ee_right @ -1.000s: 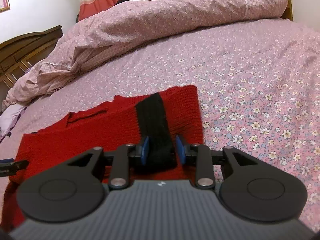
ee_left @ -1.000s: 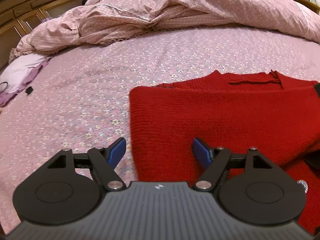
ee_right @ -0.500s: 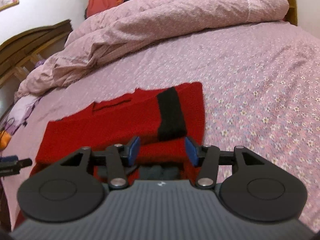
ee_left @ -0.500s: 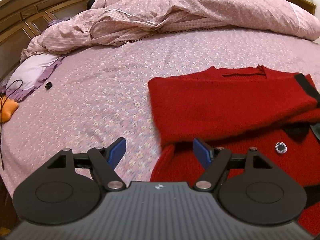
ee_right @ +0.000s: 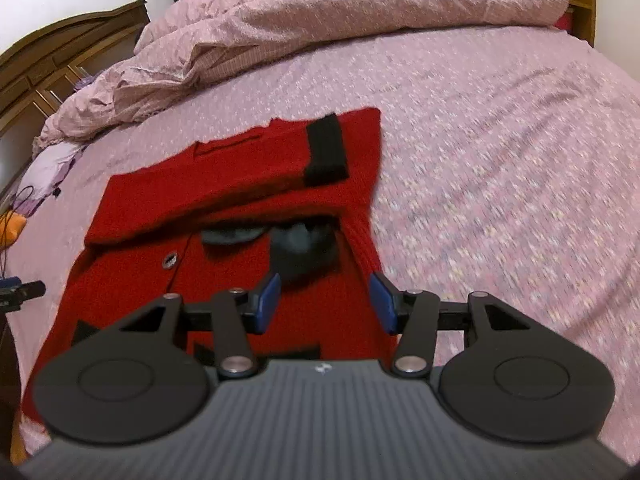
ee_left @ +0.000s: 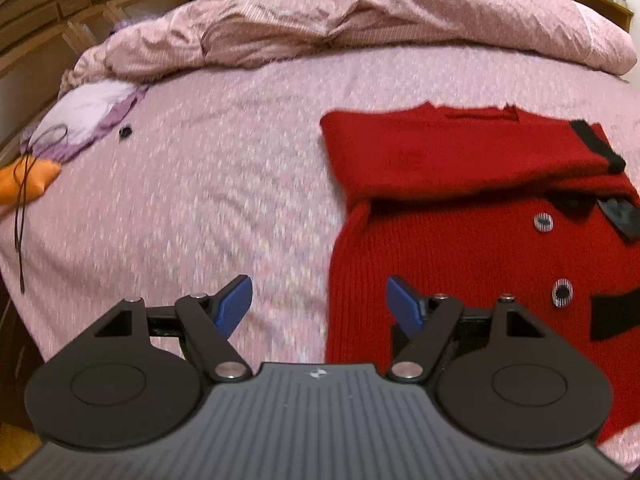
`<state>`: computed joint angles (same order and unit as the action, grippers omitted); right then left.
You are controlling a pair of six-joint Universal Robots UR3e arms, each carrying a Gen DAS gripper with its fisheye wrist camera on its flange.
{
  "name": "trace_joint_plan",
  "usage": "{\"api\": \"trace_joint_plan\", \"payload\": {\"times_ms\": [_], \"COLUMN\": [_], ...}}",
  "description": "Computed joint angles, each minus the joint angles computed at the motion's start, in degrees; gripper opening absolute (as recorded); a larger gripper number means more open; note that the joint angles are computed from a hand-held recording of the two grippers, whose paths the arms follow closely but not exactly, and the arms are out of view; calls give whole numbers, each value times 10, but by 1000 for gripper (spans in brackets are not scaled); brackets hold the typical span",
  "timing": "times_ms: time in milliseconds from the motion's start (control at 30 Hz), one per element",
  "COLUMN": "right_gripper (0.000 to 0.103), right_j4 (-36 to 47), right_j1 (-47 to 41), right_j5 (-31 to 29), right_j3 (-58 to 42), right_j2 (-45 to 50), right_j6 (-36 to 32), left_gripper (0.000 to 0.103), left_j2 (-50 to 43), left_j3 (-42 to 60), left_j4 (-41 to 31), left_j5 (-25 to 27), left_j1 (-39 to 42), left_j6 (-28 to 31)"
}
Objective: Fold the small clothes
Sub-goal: 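Move both grippers to the hem of the cardigan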
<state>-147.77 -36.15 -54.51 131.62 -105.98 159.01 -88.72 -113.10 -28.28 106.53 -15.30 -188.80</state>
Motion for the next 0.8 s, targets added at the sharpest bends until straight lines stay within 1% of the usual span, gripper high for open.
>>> {"api": "trace_joint_plan", "payload": {"times_ms": [133, 267, 367, 400, 500, 600, 700, 800], "right_gripper": [52, 52, 52, 52, 52, 52, 52, 52], "right_j4": [80, 158, 200, 225, 279, 296, 311, 344], "right_j1": [-36, -73, -106, -121, -149, -162, -175, -187], "right_j5": [1, 3, 11, 17, 23, 17, 20, 29], "right_j3": [26, 51, 80, 89, 104, 116, 126, 128], "right_j2": [-65, -126, -179, -202, -238, -248, -252, -267], "right_j6": [-55, -109, -138, -154, -190, -212, -226, -250], "left_gripper": [78, 78, 78, 78, 78, 80, 80, 80], "left_j2": [34, 40, 43, 44, 47, 49, 60, 77], "left_j3": [-48, -64, -81, -85, -99, -108, -117, -128], "left_j4": [-9, -32, -31, -33, -32, -25, -26, -28], "left_j5": [-20, -22, -24, -25, -24, -17, -27, -38], "left_j1": [5, -3, -8, -9, -11, -16, -10, -5], "left_j6": [-11, -14, -13, -14, -14, -10, -8, -6]}}
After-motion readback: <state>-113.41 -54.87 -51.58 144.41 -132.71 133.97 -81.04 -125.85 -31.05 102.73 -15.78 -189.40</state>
